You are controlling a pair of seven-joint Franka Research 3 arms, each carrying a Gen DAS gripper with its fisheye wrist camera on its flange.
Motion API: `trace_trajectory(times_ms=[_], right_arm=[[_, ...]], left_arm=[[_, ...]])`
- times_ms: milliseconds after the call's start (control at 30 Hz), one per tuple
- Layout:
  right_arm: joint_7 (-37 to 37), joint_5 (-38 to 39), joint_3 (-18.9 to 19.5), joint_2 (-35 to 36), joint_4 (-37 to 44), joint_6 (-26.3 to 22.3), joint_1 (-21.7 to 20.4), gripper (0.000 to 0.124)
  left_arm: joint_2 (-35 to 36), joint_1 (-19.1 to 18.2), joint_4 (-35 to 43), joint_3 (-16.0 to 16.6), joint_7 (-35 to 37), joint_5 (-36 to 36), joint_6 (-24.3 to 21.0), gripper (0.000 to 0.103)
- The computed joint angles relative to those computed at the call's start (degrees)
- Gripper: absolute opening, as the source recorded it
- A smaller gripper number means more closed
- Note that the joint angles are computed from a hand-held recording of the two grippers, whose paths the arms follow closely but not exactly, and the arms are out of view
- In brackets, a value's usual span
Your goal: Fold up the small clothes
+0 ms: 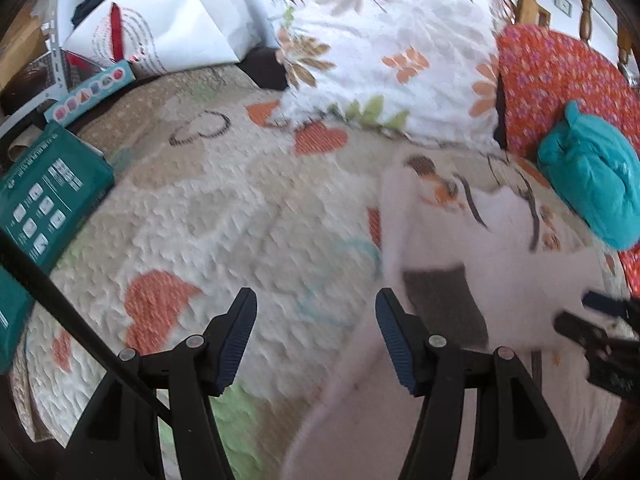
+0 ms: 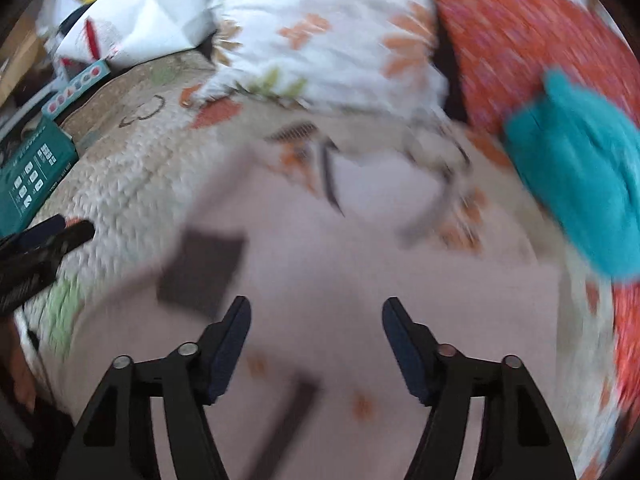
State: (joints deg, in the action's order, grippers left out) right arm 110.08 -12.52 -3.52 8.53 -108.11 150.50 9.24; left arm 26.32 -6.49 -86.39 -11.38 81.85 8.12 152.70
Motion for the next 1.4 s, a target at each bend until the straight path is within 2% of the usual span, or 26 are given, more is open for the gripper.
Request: trace_trajectory(times_ms=[67,133,200,367,400,500,567,700,800,867,1000,1133,1300,1400], right_arm=[[2.3,0.8,-0.2,-4.4,-7.3,2.1,-0.5,0.068],[6.8,-2.3,0.0,-8.4,-14.3,3.8,-1.3,0.067],[11.6,-6.3,1.0,-11.0,-19.3,5.0,-2.6,0.067],[20.6,-14.7,3.6,-13.3,-24.7,8.6,-6.2,0.067],[21.7,-15.7,3.9,-13.4,-24.9,8.8,-6.6,0.069],[26.1,-20.8,4.9,-13.1,-25.0,9.2,-7.7,0.076],[28.5,-23.2,4.9,-13.1,-25.3,9.8,-8.1,0.082],[30.4,-23.9,4.4,-13.2,-26.4,11.8,-8.7,0.092],[31.6,-25.3,4.5,-13.1,-26.5,12.7,-9.0,0.097],[29.1,-22.3,4.1,-12.9,-27.1,14.5,-8.6,0.103],[32.9,-26.6,4.9,-12.8,-26.8,13.5,-9.0,0.103],[28.3,-22.3,4.2,-13.3,-27.5,13.7,-8.2,0.103],[29.1,-22.4,5.3,-14.5,-28.2,12.1,-8.8,0.103],[27.4,-20.4,5.5,-15.3,-28.5,10.4,-8.6,0.102]], left_arm=[[-1.3,1.2,-2.7,-2.1,2.4,-2.3,-0.2,0.061],[-3.1,3.0,-6.1,-4.9,7.0,-6.3,-0.7,0.061],[-4.7,3.3,-9.0,-5.8,10.1,-8.7,-0.9,0.061],[-7.1,0.4,-14.3,-4.2,11.7,-7.6,-0.3,0.061],[-7.1,-0.4,-14.8,-3.5,11.0,-6.5,-0.5,0.061],[-8.0,-3.7,-17.5,-0.6,6.4,0.3,3.4,0.062],[-8.2,-3.7,-17.9,-0.8,5.3,1.0,3.6,0.069],[-7.7,-2.9,-17.4,-1.7,4.2,-0.5,2.9,0.085],[-7.4,-5.1,-17.3,0.3,0.1,3.9,2.8,0.096],[-7.3,-6.3,-17.1,1.6,-4.6,6.5,2.6,0.103],[-7.3,-4.7,-16.8,0.0,-3.8,5.7,1.3,0.103],[-8.2,-3.1,-17.7,-1.2,-1.4,3.4,0.6,0.103],[-10.3,-1.2,-21.0,-2.5,3.3,-0.1,2.5,0.103],[-11.6,0.1,-22.8,-3.5,7.8,-3.2,3.5,0.093]])
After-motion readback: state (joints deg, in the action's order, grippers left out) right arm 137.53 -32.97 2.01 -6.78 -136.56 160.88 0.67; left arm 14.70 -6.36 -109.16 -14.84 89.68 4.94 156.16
